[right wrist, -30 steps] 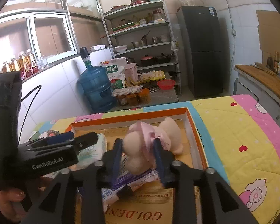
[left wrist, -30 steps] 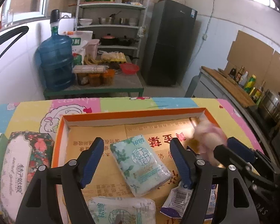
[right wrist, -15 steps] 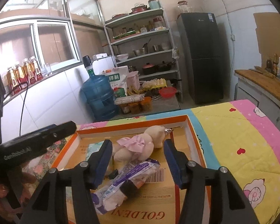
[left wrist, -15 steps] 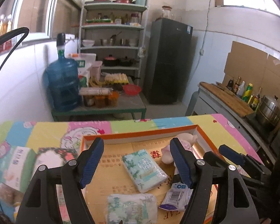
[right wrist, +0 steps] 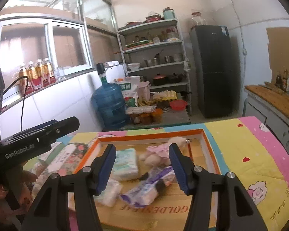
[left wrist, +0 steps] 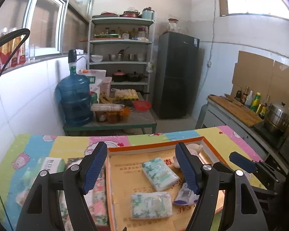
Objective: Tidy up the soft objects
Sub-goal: 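Open both grippers to release the tissue pack and doll into the box, then move both tools back over the pile of soft items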
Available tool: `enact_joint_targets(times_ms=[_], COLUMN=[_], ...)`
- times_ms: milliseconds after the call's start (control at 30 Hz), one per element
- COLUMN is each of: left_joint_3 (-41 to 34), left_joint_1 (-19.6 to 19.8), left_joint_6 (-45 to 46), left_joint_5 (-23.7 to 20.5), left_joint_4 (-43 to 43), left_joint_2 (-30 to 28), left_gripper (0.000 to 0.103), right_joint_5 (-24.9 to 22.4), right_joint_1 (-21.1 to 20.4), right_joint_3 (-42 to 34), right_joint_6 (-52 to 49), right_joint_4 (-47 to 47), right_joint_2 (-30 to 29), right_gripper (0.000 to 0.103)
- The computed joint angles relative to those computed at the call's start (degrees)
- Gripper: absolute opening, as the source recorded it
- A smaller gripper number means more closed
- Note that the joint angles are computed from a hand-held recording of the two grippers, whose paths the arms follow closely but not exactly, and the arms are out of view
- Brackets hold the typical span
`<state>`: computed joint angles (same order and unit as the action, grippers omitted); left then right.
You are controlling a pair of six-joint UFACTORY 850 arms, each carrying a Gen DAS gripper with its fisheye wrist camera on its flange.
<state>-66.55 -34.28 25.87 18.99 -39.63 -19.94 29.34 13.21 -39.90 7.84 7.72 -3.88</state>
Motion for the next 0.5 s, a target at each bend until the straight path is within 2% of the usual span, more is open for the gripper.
enact_joint_targets(times_ms=[267,500], left_joint_3=[6.4,13.7], left_joint_1=[2.3,6.0], left_joint_6=[-3.6,-11.7], left_joint_5=[1.1,1.7], left_joint_4=[3.9,12.8], left_joint_2=[6.0,12.3], left_gripper=[0.075,0.075], right_joint_5=[-0.1,-0.8], right_joint_1=[5.5,10.9], right_joint_3=[0.4,-1.0], right_joint_6=[-4.2,-8.9], right_joint_4=[5.1,11.6], right_joint_2=[1.9,1.8], right_gripper=[0.057,0.057])
